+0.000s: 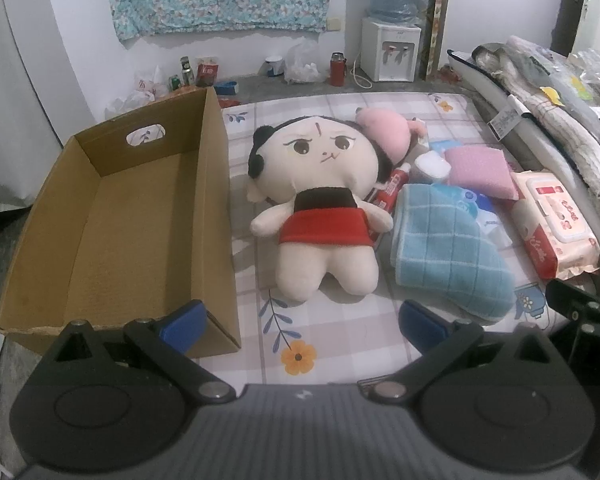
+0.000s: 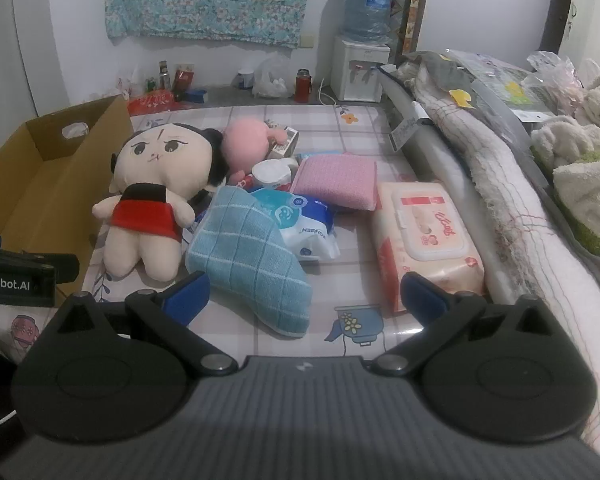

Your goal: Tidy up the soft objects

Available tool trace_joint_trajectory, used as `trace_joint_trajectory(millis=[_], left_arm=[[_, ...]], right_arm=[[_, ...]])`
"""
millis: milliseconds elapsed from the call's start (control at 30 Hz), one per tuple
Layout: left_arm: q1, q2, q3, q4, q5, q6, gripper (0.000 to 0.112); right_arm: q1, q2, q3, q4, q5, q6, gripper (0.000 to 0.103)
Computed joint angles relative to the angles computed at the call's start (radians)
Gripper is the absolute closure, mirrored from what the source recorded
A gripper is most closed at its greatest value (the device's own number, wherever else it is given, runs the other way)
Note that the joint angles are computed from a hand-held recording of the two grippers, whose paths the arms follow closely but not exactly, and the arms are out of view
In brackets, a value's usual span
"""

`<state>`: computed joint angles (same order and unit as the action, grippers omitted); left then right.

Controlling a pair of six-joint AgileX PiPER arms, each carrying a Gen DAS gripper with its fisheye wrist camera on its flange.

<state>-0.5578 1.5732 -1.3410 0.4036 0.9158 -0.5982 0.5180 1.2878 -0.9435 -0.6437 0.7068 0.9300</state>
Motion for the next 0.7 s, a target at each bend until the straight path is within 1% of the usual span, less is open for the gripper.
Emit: trace_joint_trajectory(millis=[700], left_arm=[[0.000,0.008,-0.005,0.003,-0.001,-0.006,0.009]], right_arm=[[-0.005,0.009,-0.003,0.004,0.005,-0.006,0.001]])
